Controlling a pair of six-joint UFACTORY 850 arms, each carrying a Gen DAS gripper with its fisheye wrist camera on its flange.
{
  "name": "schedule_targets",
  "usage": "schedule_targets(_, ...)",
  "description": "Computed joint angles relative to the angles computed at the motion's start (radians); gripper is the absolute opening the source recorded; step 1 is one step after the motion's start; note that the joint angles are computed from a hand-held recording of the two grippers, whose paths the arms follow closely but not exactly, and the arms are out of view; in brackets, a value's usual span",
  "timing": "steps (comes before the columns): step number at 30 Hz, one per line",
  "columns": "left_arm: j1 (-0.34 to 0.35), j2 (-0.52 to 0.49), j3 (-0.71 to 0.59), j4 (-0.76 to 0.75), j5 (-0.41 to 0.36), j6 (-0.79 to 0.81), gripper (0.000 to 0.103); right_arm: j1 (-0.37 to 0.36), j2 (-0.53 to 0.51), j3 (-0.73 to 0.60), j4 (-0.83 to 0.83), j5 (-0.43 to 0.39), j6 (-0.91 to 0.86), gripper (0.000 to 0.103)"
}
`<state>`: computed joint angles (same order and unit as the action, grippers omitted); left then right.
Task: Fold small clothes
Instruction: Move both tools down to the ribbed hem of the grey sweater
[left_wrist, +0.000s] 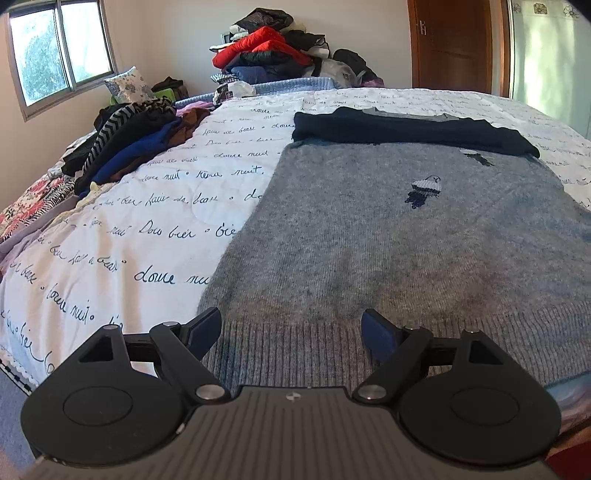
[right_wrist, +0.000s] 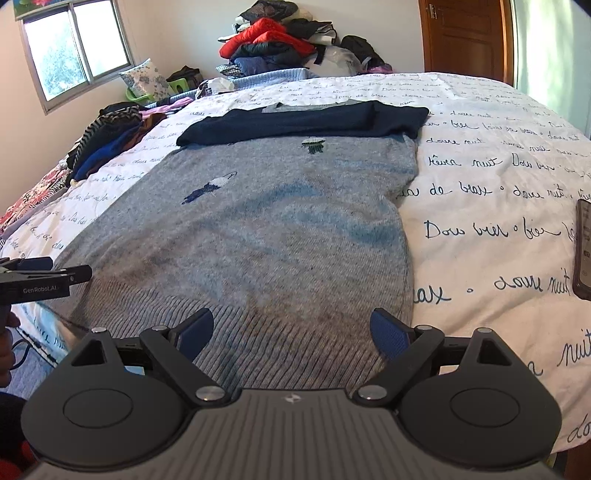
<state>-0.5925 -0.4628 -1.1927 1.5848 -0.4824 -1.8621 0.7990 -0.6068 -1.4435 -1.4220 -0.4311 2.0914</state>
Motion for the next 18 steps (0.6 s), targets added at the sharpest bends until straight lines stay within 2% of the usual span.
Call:
schedule_targets(3, 0.015, 0.009, 0.009, -0.035, 0.031, 0.002, 0.082, 0.005, 0.004, 0.008, -0.003, 0.008, 0.005, 0.093)
schedule_targets(11, 0.004, 0.011, 0.001, -0.097, -0.057, 0.027, 0.082, 0.013, -0.003, -0.002, -0.030, 0.012, 0.014, 0.092)
schedule_targets(18, 0.010, 0.006, -0.004, -0.139, -0.063, 0.045, 0.082, 0.016, -0.009, -0.014, -0.015, 0.011, -0.007, 0.093)
